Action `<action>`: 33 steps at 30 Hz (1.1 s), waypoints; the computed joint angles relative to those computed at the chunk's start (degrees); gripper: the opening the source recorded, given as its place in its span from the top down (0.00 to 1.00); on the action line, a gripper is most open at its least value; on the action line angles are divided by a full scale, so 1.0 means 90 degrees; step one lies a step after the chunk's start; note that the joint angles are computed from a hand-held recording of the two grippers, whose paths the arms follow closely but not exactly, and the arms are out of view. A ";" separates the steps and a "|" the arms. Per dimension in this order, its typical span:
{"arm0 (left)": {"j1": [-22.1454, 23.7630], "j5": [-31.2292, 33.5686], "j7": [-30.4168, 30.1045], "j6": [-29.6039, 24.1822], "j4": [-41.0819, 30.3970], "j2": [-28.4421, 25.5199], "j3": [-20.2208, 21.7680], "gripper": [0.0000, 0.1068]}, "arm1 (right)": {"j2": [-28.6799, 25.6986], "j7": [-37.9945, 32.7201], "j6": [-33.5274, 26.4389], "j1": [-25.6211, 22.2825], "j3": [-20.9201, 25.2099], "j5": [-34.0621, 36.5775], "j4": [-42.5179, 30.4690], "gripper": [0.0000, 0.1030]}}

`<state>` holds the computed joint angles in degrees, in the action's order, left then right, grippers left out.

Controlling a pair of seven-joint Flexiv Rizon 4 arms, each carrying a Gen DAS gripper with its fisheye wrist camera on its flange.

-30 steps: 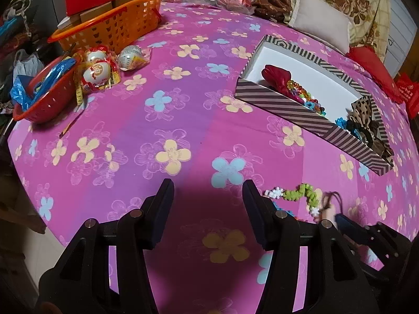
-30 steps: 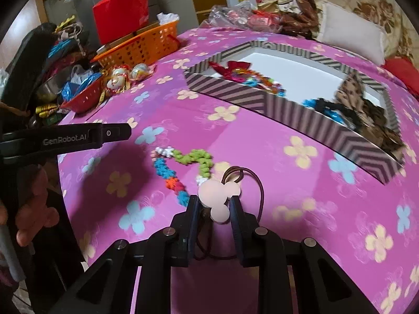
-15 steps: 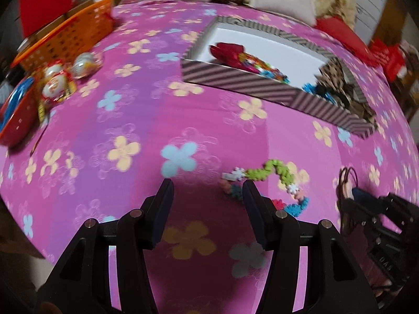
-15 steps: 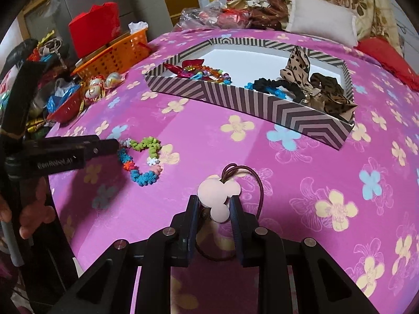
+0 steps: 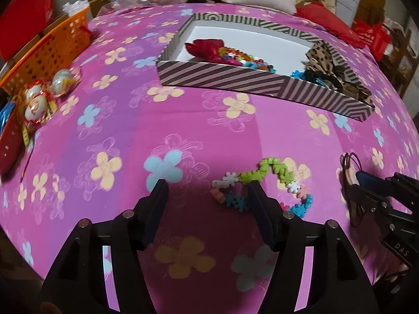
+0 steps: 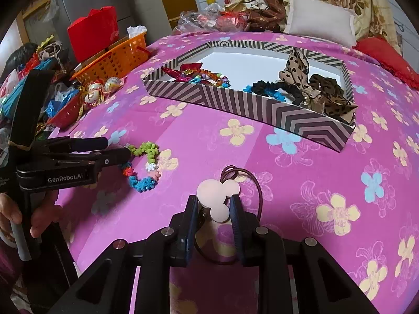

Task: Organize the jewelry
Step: 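Grasp the green-and-blue flower bracelet with the left tool while the right tool holds the hair tie, then carry the flower bracelet with the left tool while the right tool carries the mouse hair tie to the tray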

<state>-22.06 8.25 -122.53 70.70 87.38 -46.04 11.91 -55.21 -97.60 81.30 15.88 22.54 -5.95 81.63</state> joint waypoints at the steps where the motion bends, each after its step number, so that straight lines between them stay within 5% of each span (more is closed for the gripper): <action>1: 0.0023 -0.0001 0.0033 0.0025 -0.0001 -0.0007 -0.0031 0.39 | -0.0008 -0.0013 0.0005 -0.0004 0.0013 0.0001 -0.0007 0.73; 5: 0.0285 -0.0193 0.0510 0.0081 -0.0042 -0.0074 -0.0379 0.38 | -0.0029 -0.0105 0.0045 0.0009 0.0043 -0.0007 -0.0013 0.66; 17: 0.0040 -0.0178 0.0704 0.0270 -0.0250 -0.0284 -0.0113 0.38 | -0.0098 0.0060 0.0432 0.0218 -0.0251 -0.0185 0.0002 0.66; 19: 0.0030 -0.0174 0.0730 0.0353 -0.0219 -0.0280 -0.0101 0.45 | -0.0051 0.0156 0.0543 0.0309 -0.0401 -0.0270 0.0107 0.66; 24: 0.0100 -0.0305 0.0921 0.0389 -0.0125 -0.0208 -0.0242 0.86 | 0.0084 0.0459 0.0805 0.0589 -0.0885 -0.0569 0.0400 0.75; 33: 0.0354 -0.0910 0.1147 0.0937 0.0493 0.0043 -0.0738 0.89 | 0.0146 0.0489 0.0732 0.0169 -0.0359 -0.0761 0.0550 0.78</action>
